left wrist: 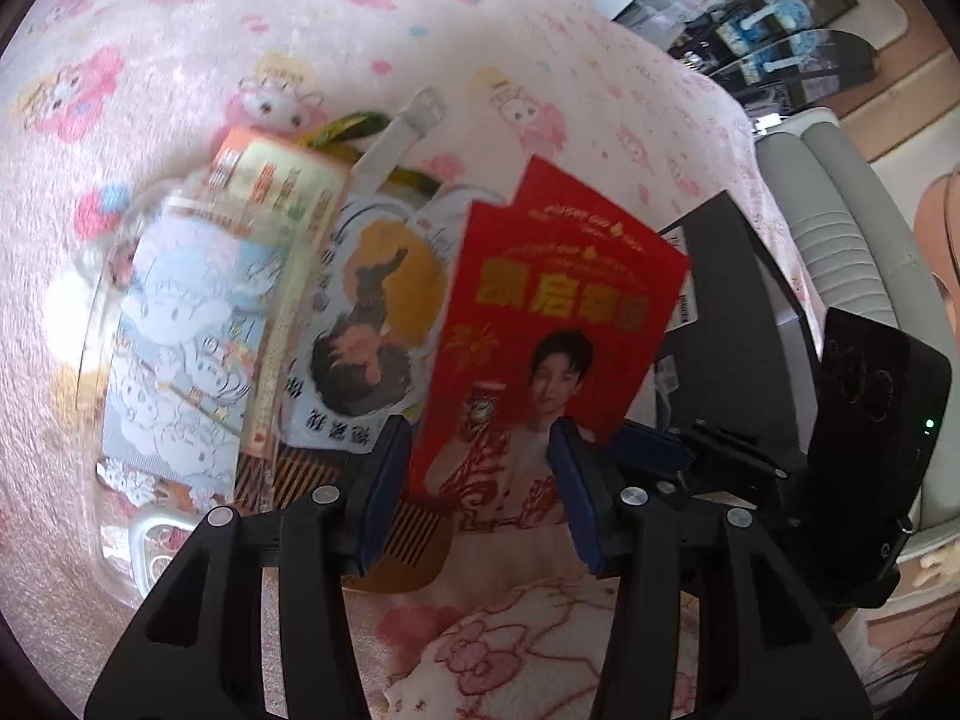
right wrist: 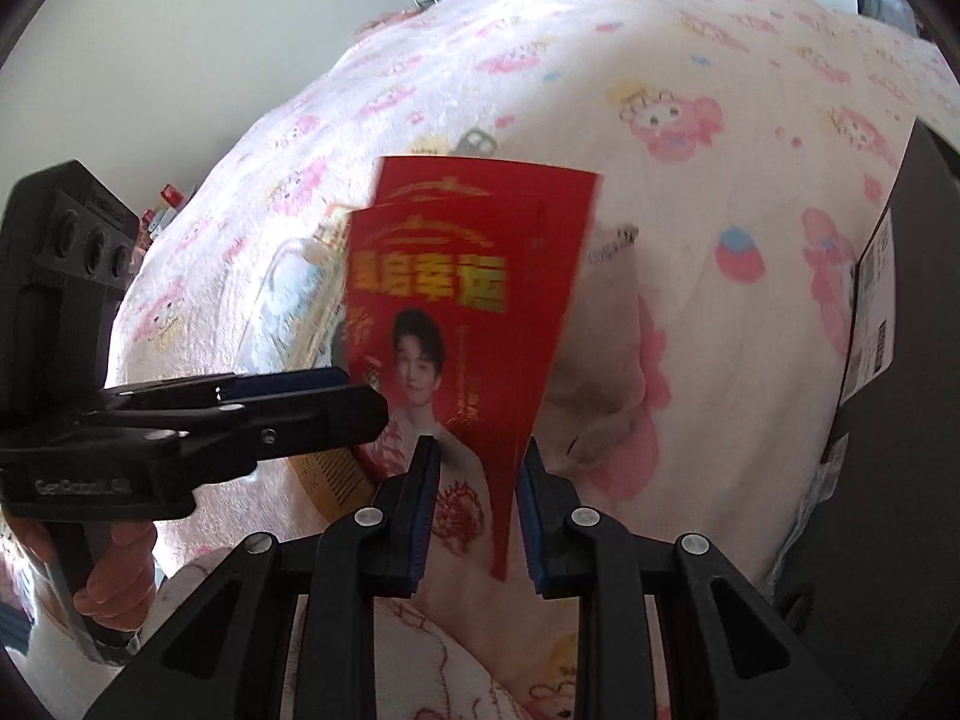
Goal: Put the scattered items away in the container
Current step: 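Grasp the red Lucky Cup card with the right gripper and lift it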
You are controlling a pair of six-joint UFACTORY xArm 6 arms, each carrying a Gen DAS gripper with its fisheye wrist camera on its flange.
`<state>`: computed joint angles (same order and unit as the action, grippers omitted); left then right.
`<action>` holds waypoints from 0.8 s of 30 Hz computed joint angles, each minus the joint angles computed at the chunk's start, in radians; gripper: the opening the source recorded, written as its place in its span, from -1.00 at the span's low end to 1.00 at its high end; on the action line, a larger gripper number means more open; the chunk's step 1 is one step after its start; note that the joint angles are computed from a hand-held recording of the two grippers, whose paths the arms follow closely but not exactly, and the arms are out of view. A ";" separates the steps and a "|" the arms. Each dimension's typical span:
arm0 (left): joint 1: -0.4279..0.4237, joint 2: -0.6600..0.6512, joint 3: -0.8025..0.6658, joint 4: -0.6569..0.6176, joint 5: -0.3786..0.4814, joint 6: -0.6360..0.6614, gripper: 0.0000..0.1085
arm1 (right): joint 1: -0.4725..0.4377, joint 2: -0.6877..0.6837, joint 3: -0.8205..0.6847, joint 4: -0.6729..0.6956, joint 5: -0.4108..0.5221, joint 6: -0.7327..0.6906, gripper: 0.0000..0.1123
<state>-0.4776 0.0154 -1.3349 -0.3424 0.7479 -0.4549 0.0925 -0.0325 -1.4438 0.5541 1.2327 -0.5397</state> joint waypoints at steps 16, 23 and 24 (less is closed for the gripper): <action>0.025 0.060 -0.053 -0.011 -0.061 0.037 -0.05 | 0.016 0.029 -0.027 0.001 -0.037 0.013 -0.66; 0.022 0.012 0.017 -0.079 -0.088 0.046 -0.02 | 0.008 0.031 -0.042 -0.047 -0.008 0.021 -0.66; 0.022 0.006 0.012 -0.017 -0.060 -0.004 -0.02 | 0.022 0.028 -0.035 -0.091 -0.024 0.038 -0.66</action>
<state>-0.4555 0.0217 -1.3232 -0.3590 0.6884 -0.4587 0.1141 -0.0049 -1.4786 0.4628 1.2092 -0.5013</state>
